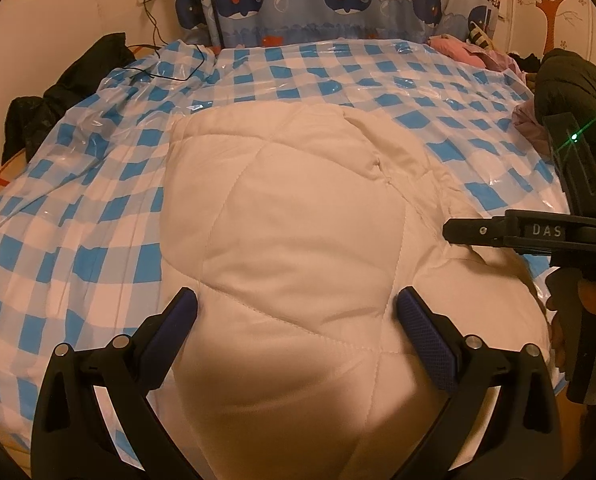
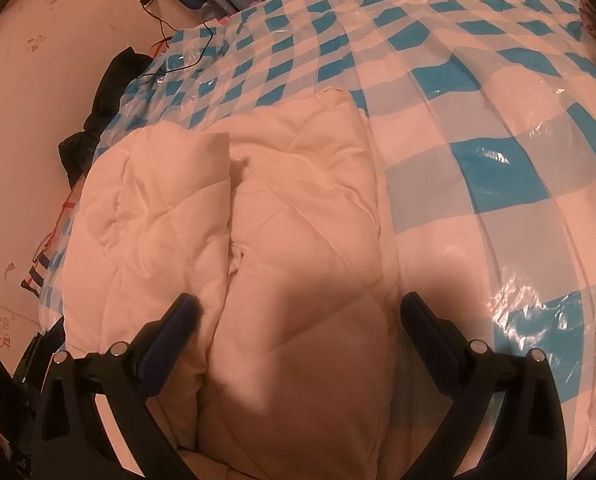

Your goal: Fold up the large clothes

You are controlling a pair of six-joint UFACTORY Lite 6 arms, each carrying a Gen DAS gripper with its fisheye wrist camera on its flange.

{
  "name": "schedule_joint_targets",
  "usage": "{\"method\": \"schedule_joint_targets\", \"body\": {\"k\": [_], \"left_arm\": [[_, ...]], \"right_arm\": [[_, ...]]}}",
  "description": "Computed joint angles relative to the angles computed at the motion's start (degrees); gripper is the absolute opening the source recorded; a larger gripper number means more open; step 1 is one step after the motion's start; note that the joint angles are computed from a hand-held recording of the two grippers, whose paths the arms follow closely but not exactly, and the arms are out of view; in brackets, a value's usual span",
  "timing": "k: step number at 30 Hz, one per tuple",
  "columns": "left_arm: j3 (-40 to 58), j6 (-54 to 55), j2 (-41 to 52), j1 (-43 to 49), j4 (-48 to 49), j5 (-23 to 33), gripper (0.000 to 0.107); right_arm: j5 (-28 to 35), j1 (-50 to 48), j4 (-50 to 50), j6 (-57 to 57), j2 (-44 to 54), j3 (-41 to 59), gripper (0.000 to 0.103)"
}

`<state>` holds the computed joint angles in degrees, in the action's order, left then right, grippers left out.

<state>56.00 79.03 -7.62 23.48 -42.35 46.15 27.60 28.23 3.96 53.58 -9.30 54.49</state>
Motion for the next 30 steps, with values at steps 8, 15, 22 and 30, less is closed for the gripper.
{"method": "schedule_joint_targets", "body": {"k": [8, 15, 22, 30], "left_arm": [[23.6, -7.5, 25.4, 16.4, -7.1, 19.5, 0.095], [21.4, -4.2, 25.3, 12.2, -6.1, 20.1, 0.096], [38.9, -9.2, 33.9, 14.6, -2.0, 15.6, 0.096], [51.2, -13.3, 41.8, 21.0, -3.4, 14.2, 0.096]], "right_arm": [[-3.7, -0.4, 4.3, -3.4, 1.1, -1.4, 0.097], [-8.8, 3.6, 4.1, -1.0, 10.7, 5.8, 0.098], [-7.0, 7.1, 7.4, -5.4, 35.5, 35.0, 0.098], [6.4, 7.4, -7.5, 3.3, 34.1, 42.1, 0.097]]}}
